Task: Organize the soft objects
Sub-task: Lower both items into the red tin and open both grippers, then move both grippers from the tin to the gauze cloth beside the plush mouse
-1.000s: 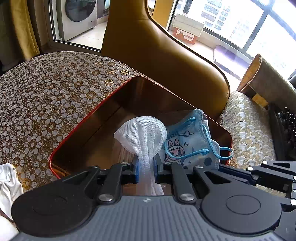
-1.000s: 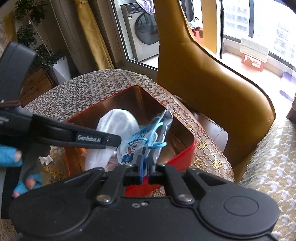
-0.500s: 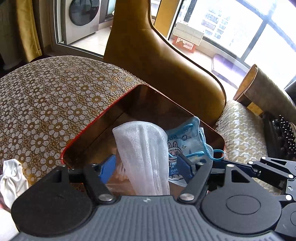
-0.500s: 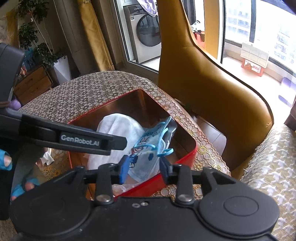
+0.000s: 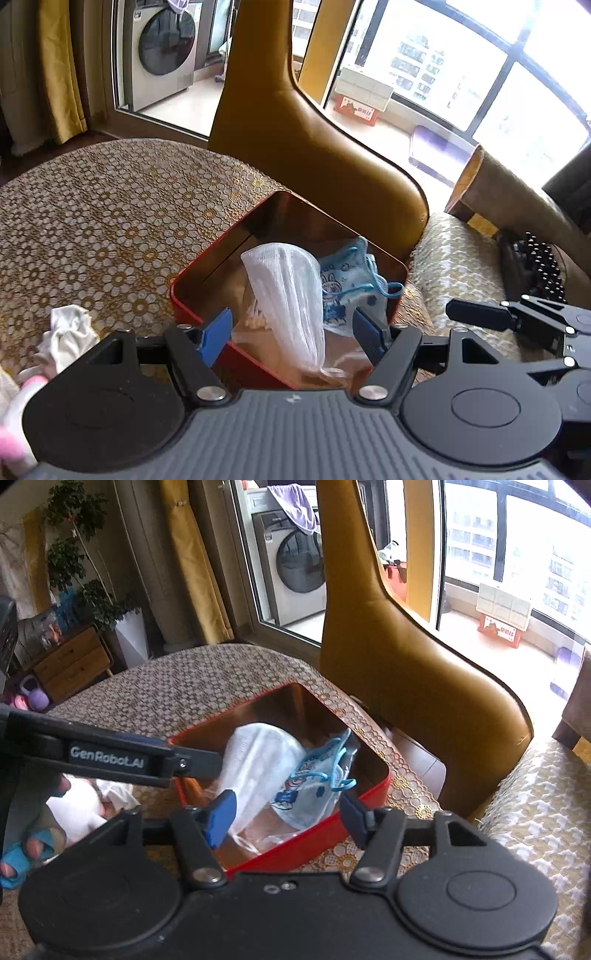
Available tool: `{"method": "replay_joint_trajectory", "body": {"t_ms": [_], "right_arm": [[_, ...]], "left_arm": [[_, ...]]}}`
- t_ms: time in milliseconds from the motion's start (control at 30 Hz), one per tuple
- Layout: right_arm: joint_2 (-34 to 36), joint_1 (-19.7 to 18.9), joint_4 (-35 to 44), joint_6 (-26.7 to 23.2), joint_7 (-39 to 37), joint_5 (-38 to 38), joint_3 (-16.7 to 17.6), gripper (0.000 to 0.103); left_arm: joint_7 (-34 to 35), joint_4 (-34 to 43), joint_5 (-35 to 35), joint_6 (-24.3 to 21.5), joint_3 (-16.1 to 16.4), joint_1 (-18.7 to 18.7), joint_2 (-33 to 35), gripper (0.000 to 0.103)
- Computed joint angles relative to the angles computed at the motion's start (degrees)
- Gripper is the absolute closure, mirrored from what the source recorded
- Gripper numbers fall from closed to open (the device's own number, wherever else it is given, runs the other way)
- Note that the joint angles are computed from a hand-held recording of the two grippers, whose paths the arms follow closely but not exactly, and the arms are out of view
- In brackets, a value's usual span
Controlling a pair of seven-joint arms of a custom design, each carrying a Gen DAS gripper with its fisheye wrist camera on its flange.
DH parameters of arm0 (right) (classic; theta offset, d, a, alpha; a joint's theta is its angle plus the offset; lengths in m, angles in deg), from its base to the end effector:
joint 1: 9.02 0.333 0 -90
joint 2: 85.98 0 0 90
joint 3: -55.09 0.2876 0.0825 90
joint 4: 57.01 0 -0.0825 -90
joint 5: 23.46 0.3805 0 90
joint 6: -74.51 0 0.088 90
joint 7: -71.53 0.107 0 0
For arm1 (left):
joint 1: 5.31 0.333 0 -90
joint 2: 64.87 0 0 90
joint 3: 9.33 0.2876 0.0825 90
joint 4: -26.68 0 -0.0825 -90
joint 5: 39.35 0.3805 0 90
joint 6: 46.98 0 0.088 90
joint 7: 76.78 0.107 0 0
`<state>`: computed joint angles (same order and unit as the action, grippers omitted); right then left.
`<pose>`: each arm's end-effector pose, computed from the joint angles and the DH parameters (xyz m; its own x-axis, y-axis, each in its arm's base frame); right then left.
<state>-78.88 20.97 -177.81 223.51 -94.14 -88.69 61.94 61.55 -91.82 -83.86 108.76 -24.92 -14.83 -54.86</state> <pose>0.4551 0.3628 0.3629 -0.2088 -0.9655 -0.1556 -0.6726 0.2573 -0.6938 0.5565 -0.2282 0.3691 -0.6265 -0.7482 0.2184 -0.6967 0.4118 -0.5874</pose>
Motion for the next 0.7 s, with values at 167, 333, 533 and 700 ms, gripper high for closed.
{"method": "replay_joint_trajectory", "body": {"t_ms": [167,333,533,700], "right_arm": [[-2.4,1.0,-0.8,-1.4,2.1,-1.4,1.2,0.031],[-4.3,1.9,-0.7,-3.0,3.3,-3.1,2.8,0.026],[-5.0,3.1,0.5,-4.9,4.9,-5.2,4.5,0.020],[-4.2,4.7,2.8,-6.4,6.1,-6.9,5.5,0.017]], "left_arm": [[5.4,-5.3,-4.7,-1.2,0.8,0.5,-6.7,0.031],[9.9,-10.0,-9.2,-3.1,3.6,-0.5,-13.1,0.026],[14.3,-15.4,-12.2,-4.1,7.2,-1.4,-20.1,0.022],[17.2,-19.4,-14.3,-5.7,10.6,-1.4,-25.3,0.019]]}}
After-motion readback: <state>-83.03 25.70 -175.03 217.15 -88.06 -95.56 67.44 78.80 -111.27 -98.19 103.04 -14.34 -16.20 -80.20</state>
